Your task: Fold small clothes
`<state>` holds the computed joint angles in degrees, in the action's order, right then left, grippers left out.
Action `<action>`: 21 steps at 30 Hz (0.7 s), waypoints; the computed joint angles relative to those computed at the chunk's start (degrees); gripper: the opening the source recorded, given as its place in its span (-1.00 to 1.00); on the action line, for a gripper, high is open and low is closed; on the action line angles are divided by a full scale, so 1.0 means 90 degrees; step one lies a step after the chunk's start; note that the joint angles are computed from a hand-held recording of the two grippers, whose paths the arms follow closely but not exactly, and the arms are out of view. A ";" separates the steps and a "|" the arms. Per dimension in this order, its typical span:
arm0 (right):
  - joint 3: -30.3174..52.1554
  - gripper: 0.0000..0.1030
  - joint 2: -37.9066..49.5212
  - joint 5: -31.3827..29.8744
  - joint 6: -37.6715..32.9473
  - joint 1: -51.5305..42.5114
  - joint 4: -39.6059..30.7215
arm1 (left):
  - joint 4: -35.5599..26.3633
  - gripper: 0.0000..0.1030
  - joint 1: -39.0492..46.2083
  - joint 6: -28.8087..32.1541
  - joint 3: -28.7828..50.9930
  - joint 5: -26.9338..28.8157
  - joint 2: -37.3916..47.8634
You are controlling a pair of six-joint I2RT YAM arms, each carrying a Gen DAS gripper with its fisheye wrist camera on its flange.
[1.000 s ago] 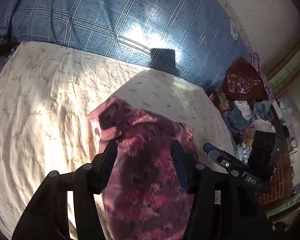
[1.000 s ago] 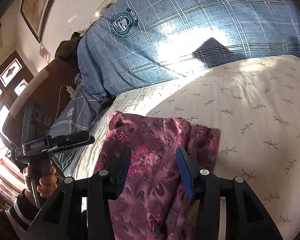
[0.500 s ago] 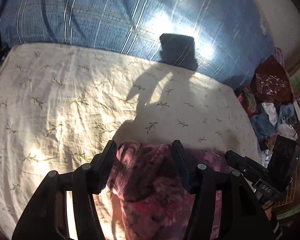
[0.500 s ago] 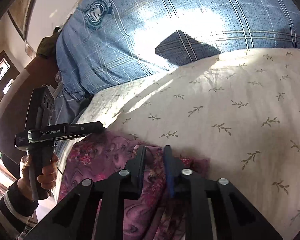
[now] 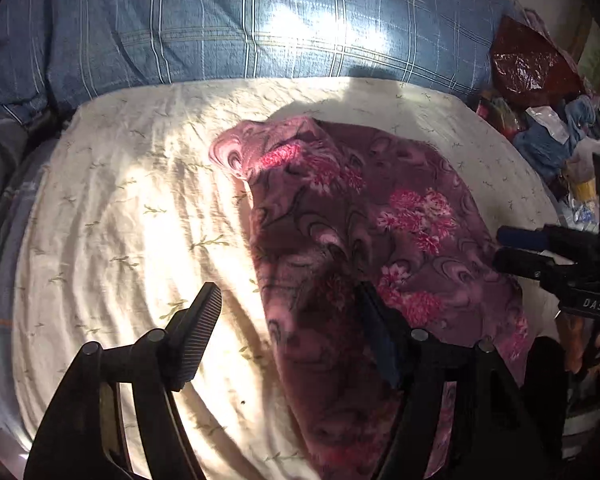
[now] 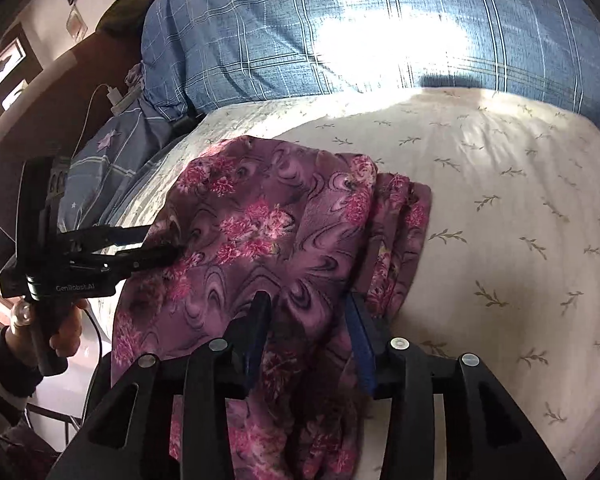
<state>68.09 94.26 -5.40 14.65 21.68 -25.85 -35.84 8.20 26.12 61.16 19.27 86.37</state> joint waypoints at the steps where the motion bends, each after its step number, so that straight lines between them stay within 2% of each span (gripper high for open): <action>1: 0.0045 0.36 -0.0153 0.0481 -0.0055 0.0203 -0.0328 | 0.0173 0.47 0.0005 0.0147 -0.0316 -0.0237 -0.0412; 2: 0.0100 0.65 -0.0266 0.0932 -0.0076 0.0402 -0.0638 | 0.0435 0.62 -0.0020 0.0235 -0.0671 -0.0535 -0.0805; 3: 0.0112 0.73 -0.0380 0.1430 -0.0083 0.0639 -0.0925 | 0.0693 0.68 -0.0034 0.0317 -0.1033 -0.0827 -0.1219; 5: 0.0111 0.79 -0.0537 0.2157 -0.0086 0.1004 -0.1386 | 0.1081 0.68 0.0022 0.0587 -0.1685 -0.1131 -0.1951; 7: 0.0065 0.81 -0.0654 0.2715 0.0104 0.1375 -0.1739 | 0.1326 0.68 -0.0016 0.0555 -0.2130 -0.1606 -0.2393; 9: -0.0072 0.85 -0.0844 0.2983 0.0357 0.1621 -0.1952 | 0.1453 0.68 -0.0194 0.0471 -0.2480 -0.2294 -0.2745; 11: -0.0094 0.89 -0.0933 0.3206 0.0625 0.1882 -0.2203 | 0.1368 0.68 -0.0284 0.0581 -0.2807 -0.2607 -0.3230; 14: -0.0292 0.90 -0.1219 0.3537 0.0839 0.2226 -0.2369 | 0.0787 0.68 -0.0016 0.0659 -0.2939 -0.2004 -0.3841; 17: -0.0463 0.91 -0.1473 0.3884 0.1120 0.2603 -0.2489 | 0.0321 0.68 0.0354 0.0610 -0.2866 -0.1449 -0.4017; 21: -0.0725 1.00 -0.1748 0.3924 0.1449 0.2914 -0.2381 | -0.0048 0.68 0.0427 0.0512 -0.2959 -0.1414 -0.4290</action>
<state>61.57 78.53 29.92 27.69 47.91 -47.28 -36.28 12.04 30.72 34.53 6.54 47.76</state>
